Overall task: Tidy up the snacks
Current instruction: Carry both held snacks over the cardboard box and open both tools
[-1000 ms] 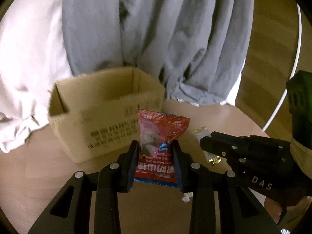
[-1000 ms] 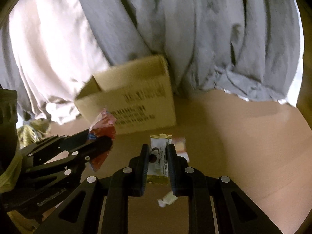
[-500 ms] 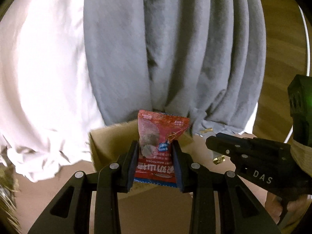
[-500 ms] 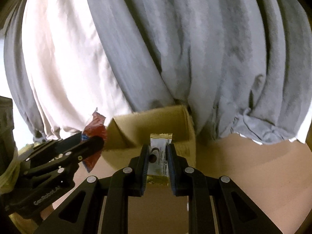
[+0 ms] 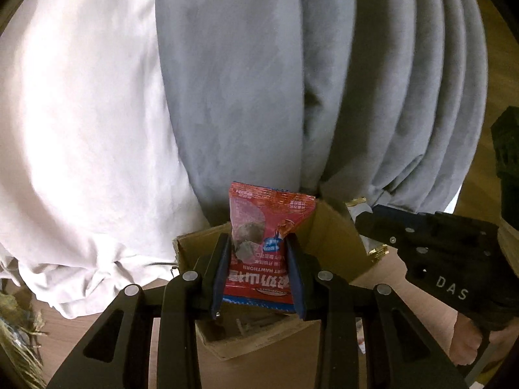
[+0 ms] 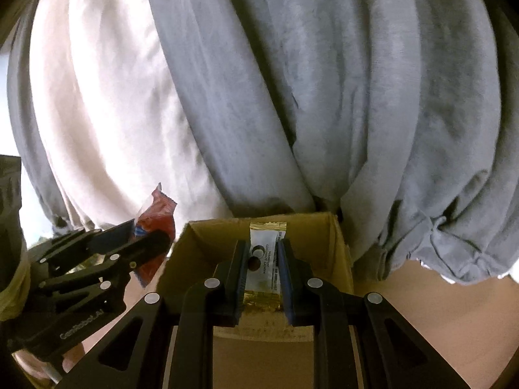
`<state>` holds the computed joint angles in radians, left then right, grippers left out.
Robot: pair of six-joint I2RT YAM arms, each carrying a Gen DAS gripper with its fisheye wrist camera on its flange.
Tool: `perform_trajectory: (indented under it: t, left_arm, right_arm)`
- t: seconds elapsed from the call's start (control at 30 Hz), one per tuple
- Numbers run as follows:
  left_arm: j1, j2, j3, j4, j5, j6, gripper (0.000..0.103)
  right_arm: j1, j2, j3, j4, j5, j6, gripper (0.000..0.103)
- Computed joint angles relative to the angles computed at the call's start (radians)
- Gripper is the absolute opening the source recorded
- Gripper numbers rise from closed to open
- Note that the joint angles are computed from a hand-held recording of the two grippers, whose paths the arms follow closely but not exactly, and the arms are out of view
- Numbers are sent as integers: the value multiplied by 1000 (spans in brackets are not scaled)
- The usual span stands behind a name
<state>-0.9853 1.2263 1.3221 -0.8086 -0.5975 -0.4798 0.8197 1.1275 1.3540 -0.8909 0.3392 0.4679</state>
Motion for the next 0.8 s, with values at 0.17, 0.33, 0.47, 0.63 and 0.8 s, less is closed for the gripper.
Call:
perform_trajectory:
  t: [0.17,0.33,0.47,0.63,0.8]
  left_arm:
    - [97,47,7,26,89,53,34]
    - [125,75,8,35,70,61,47]
    - [81,57,-12,25,-6,46,48]
    - [-44,19,-35,9,-97,9,48]
    - [-199,9,-39,-34,-175,-72,48]
  right_arm:
    - [-57,78,21,20,-57,-53,20]
    - [-103,133,28,46,-98,-65,26]
    - [-102,127,11,48,-69,-56,43]
    - [-74,44,-48,33,-37,-24,43]
    - [21,-88,-97,-59,62,52,43]
